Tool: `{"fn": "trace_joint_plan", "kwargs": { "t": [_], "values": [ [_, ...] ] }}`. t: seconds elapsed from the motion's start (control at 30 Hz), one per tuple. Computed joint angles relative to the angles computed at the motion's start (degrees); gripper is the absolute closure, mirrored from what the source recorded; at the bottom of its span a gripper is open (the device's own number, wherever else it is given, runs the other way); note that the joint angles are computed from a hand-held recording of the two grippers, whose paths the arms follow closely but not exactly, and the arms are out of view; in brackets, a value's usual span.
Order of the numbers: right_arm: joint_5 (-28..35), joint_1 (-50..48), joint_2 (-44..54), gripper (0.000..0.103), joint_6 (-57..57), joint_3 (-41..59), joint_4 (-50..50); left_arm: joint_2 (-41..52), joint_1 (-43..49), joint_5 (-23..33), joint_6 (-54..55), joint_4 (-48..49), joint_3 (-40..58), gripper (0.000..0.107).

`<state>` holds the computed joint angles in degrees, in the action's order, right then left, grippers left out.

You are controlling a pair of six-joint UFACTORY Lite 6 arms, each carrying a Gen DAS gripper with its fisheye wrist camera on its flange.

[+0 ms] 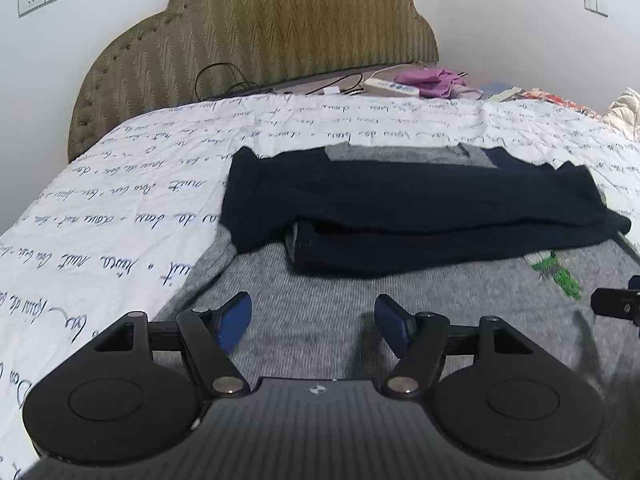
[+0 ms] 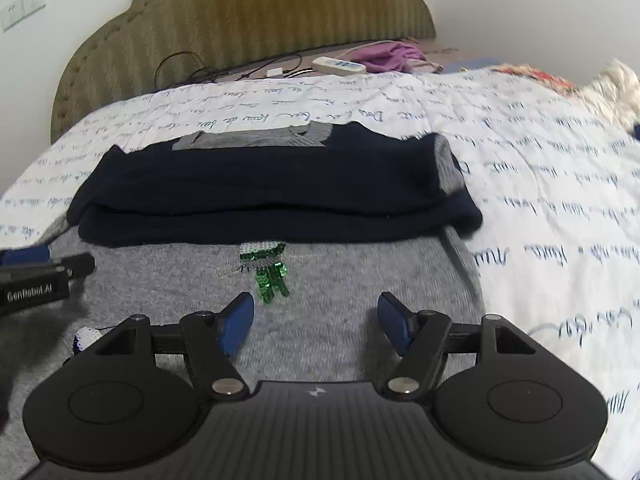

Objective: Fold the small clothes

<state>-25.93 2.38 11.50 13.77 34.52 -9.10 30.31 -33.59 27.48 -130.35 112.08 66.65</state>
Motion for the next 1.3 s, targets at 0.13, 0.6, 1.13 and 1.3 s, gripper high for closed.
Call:
{"fn": "trace_joint_plan", "kwargs": {
  "t": [0.13,0.6,1.13,1.3],
  "values": [
    [-1.5,-1.1,-1.7,0.035,3.3,-2.8,-2.7,-1.8,-0.9,0.5,0.0,-0.1,-2.0,0.036],
    [-3.8,-0.7,-6.2,0.035,2.9,-9.7,-1.8,-6.1,-2.7,1.8,-2.0,0.8,-8.0,0.036],
    [-2.8,-1.0,-14.1,0.035,3.0,-16.7,-2.3,-13.5,-4.9,1.6,-6.9,3.2,-16.4,0.036],
    [-2.4,-1.3,-16.0,0.035,3.3,-18.8,-2.3,-15.7,-5.7,1.6,-7.2,3.2,-18.9,0.036]
  ]
}}
